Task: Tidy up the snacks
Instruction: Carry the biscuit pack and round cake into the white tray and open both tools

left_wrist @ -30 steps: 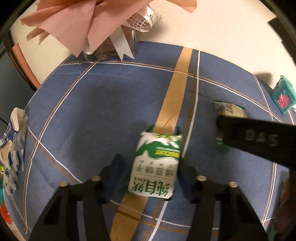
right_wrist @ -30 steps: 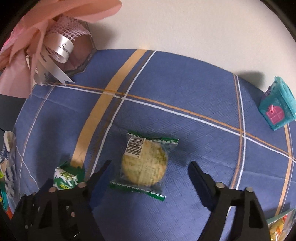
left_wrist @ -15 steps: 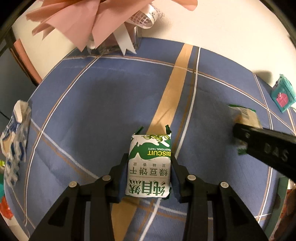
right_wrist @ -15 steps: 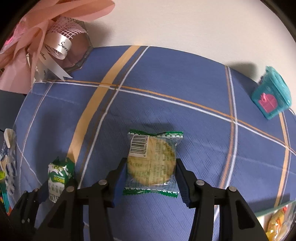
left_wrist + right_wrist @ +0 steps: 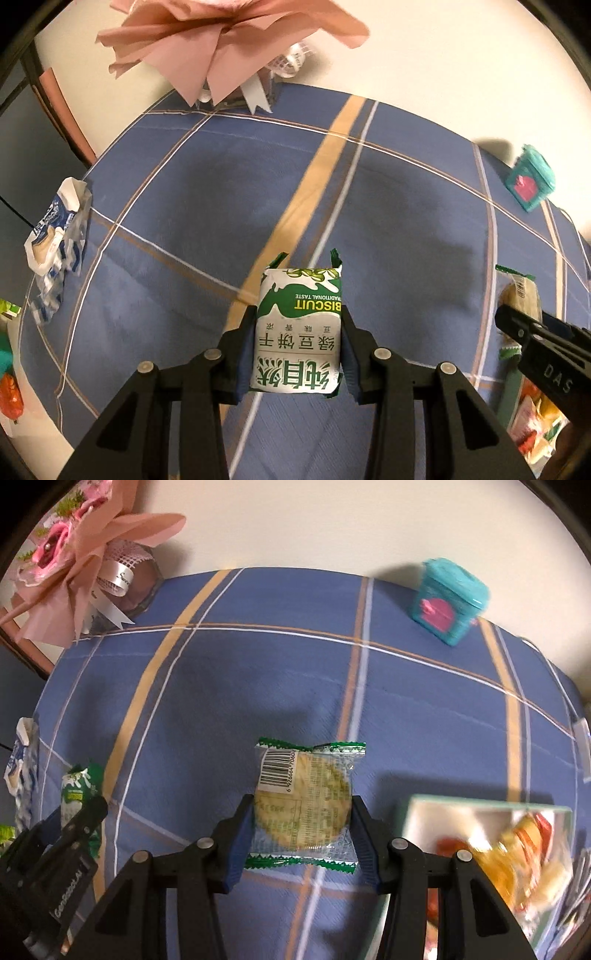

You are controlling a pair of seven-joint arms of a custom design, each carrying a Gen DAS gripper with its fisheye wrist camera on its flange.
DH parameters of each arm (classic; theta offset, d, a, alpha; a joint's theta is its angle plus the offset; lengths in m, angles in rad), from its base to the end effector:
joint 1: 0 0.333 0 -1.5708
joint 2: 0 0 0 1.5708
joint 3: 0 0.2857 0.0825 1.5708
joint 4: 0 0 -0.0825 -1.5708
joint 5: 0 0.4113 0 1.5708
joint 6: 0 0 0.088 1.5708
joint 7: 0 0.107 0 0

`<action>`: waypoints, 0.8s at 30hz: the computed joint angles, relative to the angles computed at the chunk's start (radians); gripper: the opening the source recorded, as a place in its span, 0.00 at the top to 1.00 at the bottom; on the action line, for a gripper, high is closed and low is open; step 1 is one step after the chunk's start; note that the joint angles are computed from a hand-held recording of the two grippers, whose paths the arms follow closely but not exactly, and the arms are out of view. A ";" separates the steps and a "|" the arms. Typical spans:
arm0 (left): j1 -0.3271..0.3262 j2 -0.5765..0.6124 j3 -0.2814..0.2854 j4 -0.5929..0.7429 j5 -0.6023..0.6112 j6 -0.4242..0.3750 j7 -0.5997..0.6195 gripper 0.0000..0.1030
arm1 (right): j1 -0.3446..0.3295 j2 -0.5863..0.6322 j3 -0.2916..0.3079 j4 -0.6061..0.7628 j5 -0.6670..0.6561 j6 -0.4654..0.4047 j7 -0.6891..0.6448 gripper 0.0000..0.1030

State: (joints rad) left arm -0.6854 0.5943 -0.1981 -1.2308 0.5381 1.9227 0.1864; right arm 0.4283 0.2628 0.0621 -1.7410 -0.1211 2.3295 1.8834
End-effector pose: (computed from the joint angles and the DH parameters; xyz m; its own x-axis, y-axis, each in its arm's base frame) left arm 0.5267 -0.5315 0.4139 0.3705 -0.9288 0.0030 -0.8479 -0.3396 -0.4071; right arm 0.6017 0.3157 0.4169 0.2409 -0.9705 -0.0084 -0.9166 -0.2247 -0.3306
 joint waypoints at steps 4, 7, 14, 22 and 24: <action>-0.039 0.029 -0.004 0.056 0.015 -0.036 0.015 0.59 | -0.019 -0.113 0.002 -0.129 0.015 0.036 -0.002 0.49; -0.064 0.045 -0.003 0.091 0.017 -0.065 0.023 0.59 | -0.032 -0.190 0.013 -0.219 0.001 0.067 -0.001 0.49; -0.108 0.034 -0.007 0.092 0.030 -0.074 0.002 0.59 | -0.072 -0.368 0.044 -0.431 -0.011 0.140 0.018 0.49; -0.163 0.062 -0.005 0.150 0.047 -0.122 -0.013 0.59 | -0.109 -0.514 0.076 -0.630 0.033 0.247 0.026 0.49; -0.181 0.077 -0.002 0.180 0.056 -0.137 -0.008 0.59 | -0.117 -0.544 0.083 -0.663 0.046 0.256 0.027 0.49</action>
State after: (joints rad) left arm -0.8660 0.6713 -0.1997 -1.0513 0.5940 1.7859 0.1789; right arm 0.3108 -0.2808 0.1447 -2.4037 -0.0748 2.5851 1.9103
